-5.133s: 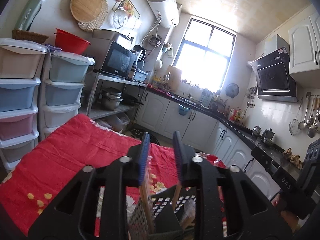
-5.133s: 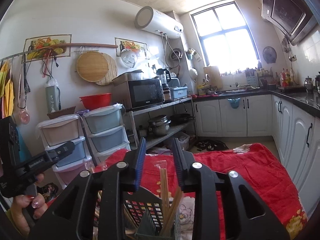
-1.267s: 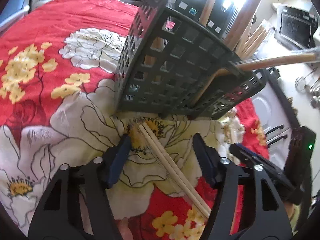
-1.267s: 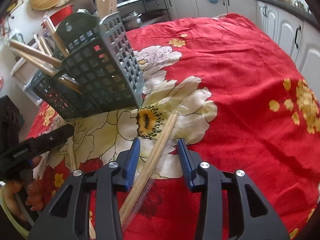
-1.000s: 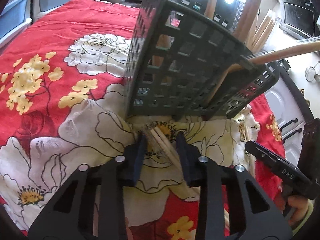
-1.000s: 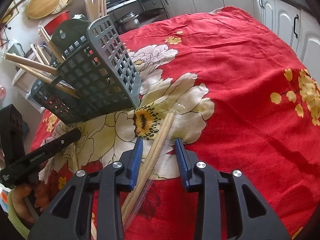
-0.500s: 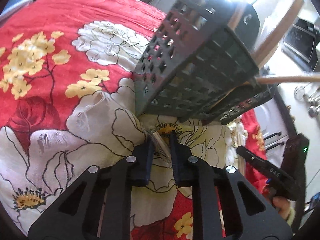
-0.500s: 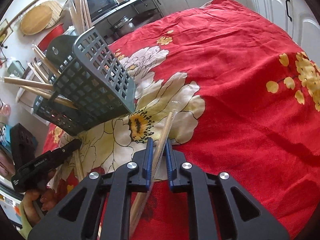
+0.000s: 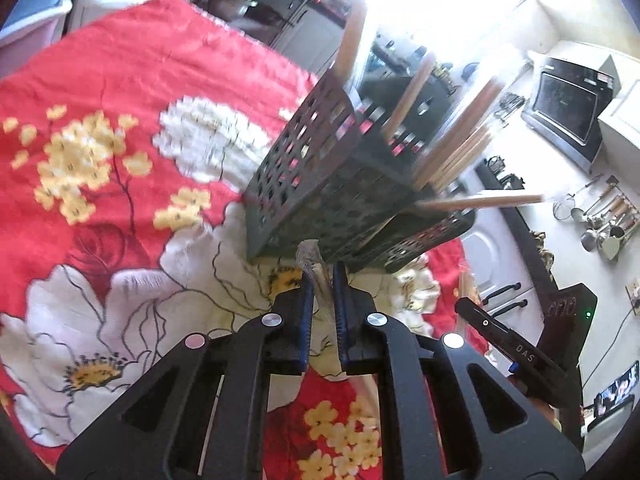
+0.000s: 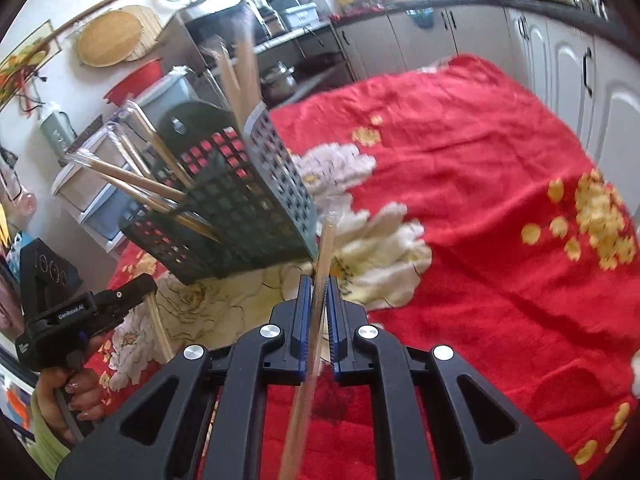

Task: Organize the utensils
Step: 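Lift the held chopsticks above the caddy with the right tool while the left tool lifts too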

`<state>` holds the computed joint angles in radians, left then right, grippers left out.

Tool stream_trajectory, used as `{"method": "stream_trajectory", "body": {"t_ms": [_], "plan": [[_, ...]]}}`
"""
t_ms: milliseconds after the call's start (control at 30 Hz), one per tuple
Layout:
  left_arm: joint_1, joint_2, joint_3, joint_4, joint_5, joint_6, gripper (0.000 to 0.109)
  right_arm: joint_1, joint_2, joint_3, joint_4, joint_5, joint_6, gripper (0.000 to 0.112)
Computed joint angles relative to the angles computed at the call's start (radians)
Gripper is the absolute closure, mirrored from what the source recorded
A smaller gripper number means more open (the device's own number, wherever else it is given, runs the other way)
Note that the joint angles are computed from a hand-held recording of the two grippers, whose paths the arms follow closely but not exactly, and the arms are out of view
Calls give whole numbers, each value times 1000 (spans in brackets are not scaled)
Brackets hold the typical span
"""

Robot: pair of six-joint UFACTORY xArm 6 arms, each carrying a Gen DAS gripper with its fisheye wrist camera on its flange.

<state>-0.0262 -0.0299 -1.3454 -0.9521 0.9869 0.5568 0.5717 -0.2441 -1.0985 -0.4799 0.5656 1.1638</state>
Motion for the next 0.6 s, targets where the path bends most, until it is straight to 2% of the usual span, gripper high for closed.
{"method": "stream_trajectory", "body": {"t_ms": [233, 600], "plan": [[-8, -53, 12, -32, -51, 32, 104, 37, -15, -57, -147, 29, 41, 106], [-6, -111, 6, -92, -115, 78, 106, 84, 0, -162, -299, 45, 63, 106]]}}
